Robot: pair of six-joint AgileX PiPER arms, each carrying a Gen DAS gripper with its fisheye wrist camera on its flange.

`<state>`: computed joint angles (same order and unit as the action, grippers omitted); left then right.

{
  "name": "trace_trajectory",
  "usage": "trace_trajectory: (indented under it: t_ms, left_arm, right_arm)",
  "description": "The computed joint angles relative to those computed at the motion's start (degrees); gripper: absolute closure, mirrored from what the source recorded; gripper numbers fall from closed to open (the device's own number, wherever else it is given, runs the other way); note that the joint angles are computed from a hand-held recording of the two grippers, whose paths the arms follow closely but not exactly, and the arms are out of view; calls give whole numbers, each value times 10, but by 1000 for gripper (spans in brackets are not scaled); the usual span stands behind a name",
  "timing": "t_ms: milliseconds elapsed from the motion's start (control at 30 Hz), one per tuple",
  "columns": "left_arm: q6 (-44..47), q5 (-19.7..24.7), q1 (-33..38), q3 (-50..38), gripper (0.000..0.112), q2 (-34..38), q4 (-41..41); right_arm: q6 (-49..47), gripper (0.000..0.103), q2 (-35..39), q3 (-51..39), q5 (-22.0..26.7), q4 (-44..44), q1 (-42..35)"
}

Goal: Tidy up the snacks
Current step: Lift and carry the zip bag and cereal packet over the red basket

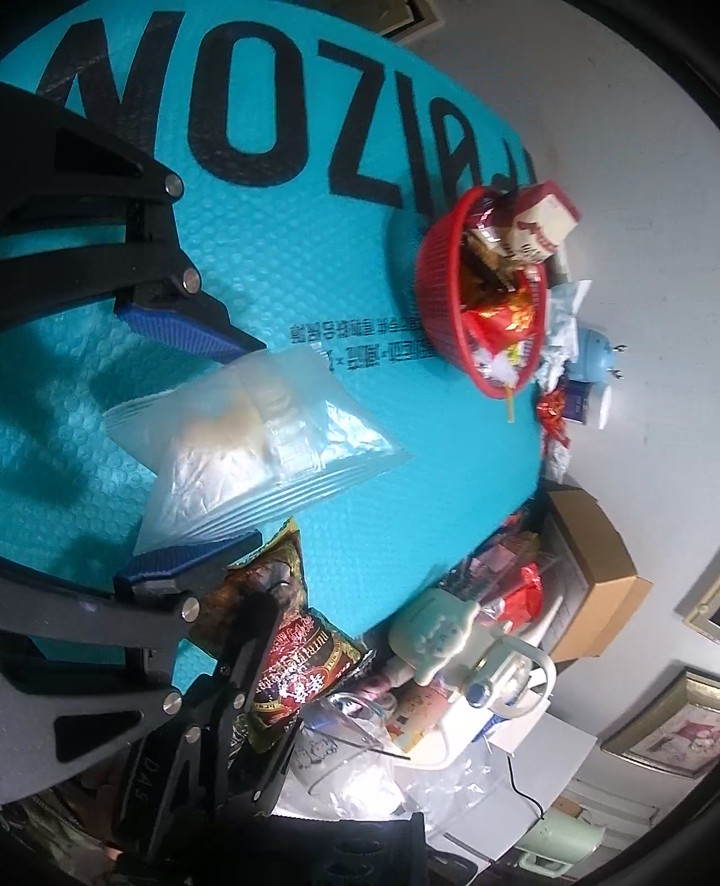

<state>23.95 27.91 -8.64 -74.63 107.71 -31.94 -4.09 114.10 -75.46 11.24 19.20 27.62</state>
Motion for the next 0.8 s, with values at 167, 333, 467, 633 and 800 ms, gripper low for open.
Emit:
trace_trajectory:
  t_ms: [167,333,467,633,800]
  left_arm:
    - [20,0,6,-1,53,-21,-16]
    - [34,0,12,-11,53,-37,-26]
    - [44,2,22,-29,53,-41,-31]
    - [40,2,33,-73,53,-35,-13]
    - [19,8,41,-138,53,-12,26]
  right_arm:
    - [-12,59,-18,-7,5,7,-1]
    - [1,59,-28,-32,19,-14,-1]
    - [16,59,-27,-66,34,-40,0]
    - [16,59,-9,-129,57,-51,-4]
    - [25,59,27,-216,85,-76,-6]
